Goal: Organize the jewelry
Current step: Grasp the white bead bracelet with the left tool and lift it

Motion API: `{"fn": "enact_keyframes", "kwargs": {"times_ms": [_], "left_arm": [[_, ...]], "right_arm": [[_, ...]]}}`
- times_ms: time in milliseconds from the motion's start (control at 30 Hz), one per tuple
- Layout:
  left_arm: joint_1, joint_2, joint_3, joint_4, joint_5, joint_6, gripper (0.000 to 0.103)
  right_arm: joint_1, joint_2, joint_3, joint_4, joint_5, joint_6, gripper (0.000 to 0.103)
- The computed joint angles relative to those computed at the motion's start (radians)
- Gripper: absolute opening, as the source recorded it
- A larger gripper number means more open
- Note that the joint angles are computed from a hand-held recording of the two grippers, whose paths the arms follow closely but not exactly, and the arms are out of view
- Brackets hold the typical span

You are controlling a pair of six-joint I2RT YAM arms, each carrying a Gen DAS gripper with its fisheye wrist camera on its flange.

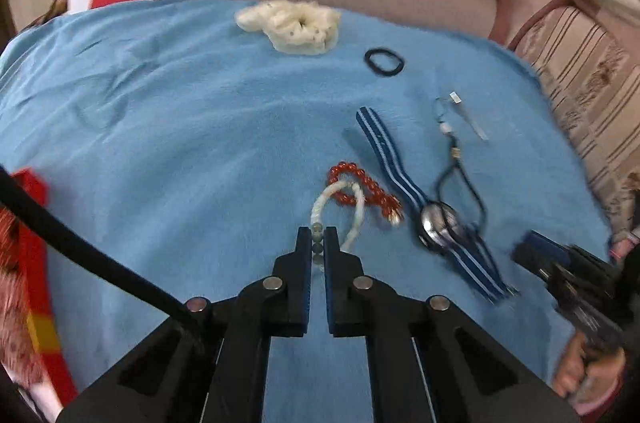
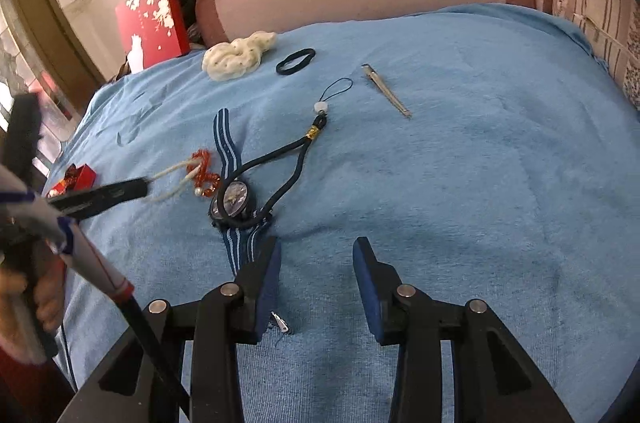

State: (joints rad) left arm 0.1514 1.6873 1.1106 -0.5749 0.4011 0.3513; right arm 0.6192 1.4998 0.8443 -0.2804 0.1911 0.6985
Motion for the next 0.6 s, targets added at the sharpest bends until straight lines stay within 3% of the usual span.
{"fn": "enact_keyframes", "kwargs": {"times_ms": [233,600], "left_arm": [[0.171,-0.201,-0.112,-0.079,0.095,0.065,0.005],[0.348,-0.06,-0.089,-0.077,0.128,0.13,0.005]], "right_arm": [[0.033,-0.012,-0.01,0.021,0.02,0.012,0.04],[0.134,0.05,0.031,0.019,0.109,0.015,0.045]]}}
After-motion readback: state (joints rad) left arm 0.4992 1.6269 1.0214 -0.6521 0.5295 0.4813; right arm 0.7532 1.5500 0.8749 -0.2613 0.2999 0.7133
